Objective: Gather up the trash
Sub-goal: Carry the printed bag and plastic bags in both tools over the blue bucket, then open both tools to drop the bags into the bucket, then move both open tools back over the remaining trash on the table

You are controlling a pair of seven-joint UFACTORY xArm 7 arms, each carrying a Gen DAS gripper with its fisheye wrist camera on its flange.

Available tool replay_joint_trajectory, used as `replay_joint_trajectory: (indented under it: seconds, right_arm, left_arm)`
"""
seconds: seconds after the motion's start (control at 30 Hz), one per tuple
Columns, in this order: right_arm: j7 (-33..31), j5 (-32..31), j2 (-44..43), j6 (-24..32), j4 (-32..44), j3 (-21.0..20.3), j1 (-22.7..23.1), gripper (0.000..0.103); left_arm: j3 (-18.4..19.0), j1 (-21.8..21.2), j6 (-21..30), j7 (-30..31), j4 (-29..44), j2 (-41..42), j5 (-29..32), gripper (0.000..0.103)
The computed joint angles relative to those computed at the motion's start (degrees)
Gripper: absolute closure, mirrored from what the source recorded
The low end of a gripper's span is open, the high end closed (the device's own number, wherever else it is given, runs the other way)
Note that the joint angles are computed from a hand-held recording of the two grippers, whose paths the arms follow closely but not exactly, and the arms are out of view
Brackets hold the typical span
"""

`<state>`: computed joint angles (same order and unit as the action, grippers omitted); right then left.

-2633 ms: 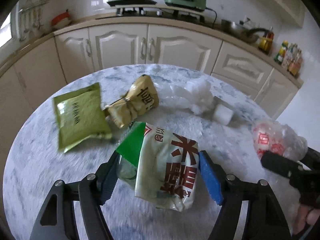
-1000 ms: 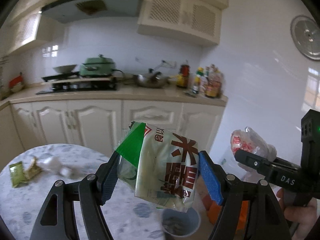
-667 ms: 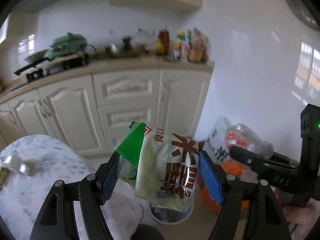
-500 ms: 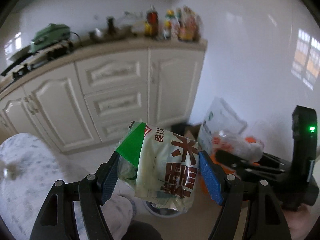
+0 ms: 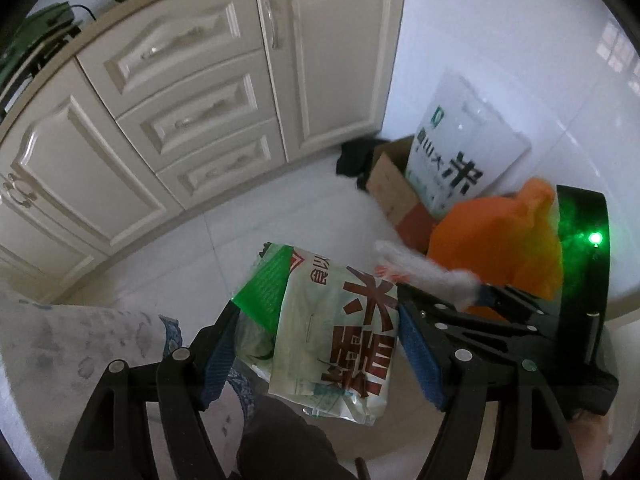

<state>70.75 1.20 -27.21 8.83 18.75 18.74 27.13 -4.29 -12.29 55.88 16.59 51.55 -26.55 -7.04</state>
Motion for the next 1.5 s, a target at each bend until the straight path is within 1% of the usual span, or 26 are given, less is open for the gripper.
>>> replay_joint_trajectory:
  seconds: [0.03, 0.07, 0.1, 0.17, 0.2, 0.27, 0.3, 0.37, 0.53, 0.8, 0.97, 1.0, 1.13, 1.2, 1.23, 1.3, 1.4, 1.47, 1.5]
  right_arm:
    - [-0.57, 0.60, 1.12, -1.39, -0.42, -1.10, 0.73, 0.038]
    - [-0.90, 0.93, 1.51, -1.36, -0.39, -1.58, 1.12, 0.029]
    - [-0.87, 1.11, 2.02, -0.54, -0.06, -1.61, 1.01, 0.019]
    - [0.20, 1.18, 1.69, -0.69, -0.73, -0.90, 0.15, 0.011]
    - [1.10, 1.29, 1.05, -0.73, -1.35, -0.47, -0.33, 0.006]
    - [2.72, 0.73, -0.37, 1.09, -1.49, 0.71, -1.45, 0.000]
    - [3.39, 0.52, -1.15, 1.89, -1.58, 1.02, -1.63, 0.000]
    - [4.02, 0.19, -2.74, 3.21, -1.83, 1.05, -1.39, 0.000]
    - [5.82, -0.95, -7.52, 9.04, -1.20, 1.71, -1.21, 0.000]
    - [7.68, -3.42, -12.47, 17.92, 3.84, 3.95, -1.31, 0.000]
    - [8.46, -6.05, -12.68, 22.99, 10.72, 6.80, -2.15, 0.000]
    - [8.58, -7.12, -12.06, 24.37, 13.24, 7.93, -2.70, 0.000]
    - [8.77, -10.46, -8.26, 26.79, 21.31, 11.15, -4.01, 0.000]
    - [8.83, -12.64, -5.64, 27.90, 25.67, 12.89, -4.74, 0.000]
    - [9.06, -14.33, -3.51, 28.72, 29.03, 14.39, -5.51, 0.000]
    - [9.65, -16.88, -0.79, 29.65, 33.02, 15.86, -5.93, 0.000]
    - [10.88, -23.19, 6.21, 32.25, 42.25, 19.69, -6.79, 0.000]
    - [11.76, -27.83, 11.02, 34.27, 48.08, 22.20, -6.83, 0.000]
    - [12.27, -29.84, 12.99, 35.10, 50.19, 23.04, -6.60, 0.000]
  left_arm:
    - [-0.47, 0.19, -0.11, -0.55, 0.58, 1.38, 0.60, 0.026]
    - [-1.16, 0.36, 0.26, -1.41, 1.41, 2.85, 1.51, 0.018]
    - [-1.74, 0.54, -0.42, -2.29, 1.23, 3.49, 2.50, 0.016]
    - [-2.62, 0.74, -2.01, -4.06, 1.26, 4.65, 4.27, 0.004]
    - [-2.85, 0.66, -2.52, -4.81, 0.75, 4.32, 4.84, 0.001]
    - [-3.35, 0.52, -3.16, -6.30, 0.56, 4.38, 5.97, 0.001]
    - [-3.08, 0.19, -3.24, -6.39, -0.97, 2.82, 5.78, 0.001]
    - [-3.11, -0.11, -3.61, -7.31, -1.57, 1.96, 5.78, 0.001]
    - [-1.23, -0.57, -2.43, -6.48, -4.18, -4.63, 4.12, 0.001]
    - [2.89, 0.18, 1.92, -3.09, -6.75, -17.77, 0.81, 0.001]
    - [7.15, 2.36, 5.52, -0.44, -8.10, -28.04, -0.64, 0.001]
    - [8.35, 3.02, 6.85, 0.33, -7.92, -30.03, -0.66, 0.001]
    - [13.23, 6.68, 10.99, 3.28, -7.24, -37.06, 0.02, 0.001]
    - [16.74, 8.66, 13.75, 5.58, -5.32, -39.81, 0.98, 0.001]
    - [18.30, 9.64, 14.61, 6.65, -4.54, -40.88, 1.38, 0.001]
    - [21.76, 11.29, 17.21, 8.83, -1.41, -42.28, 2.27, 0.001]
    - [26.48, 13.34, 19.07, 11.34, 2.49, -43.29, 3.27, 0.001]
    - [29.99, 14.55, 20.46, 12.85, 5.65, -43.65, 4.26, 0.001]
    - [31.13, 15.19, 21.13, 13.29, 6.57, -44.10, 4.61, 0.001]
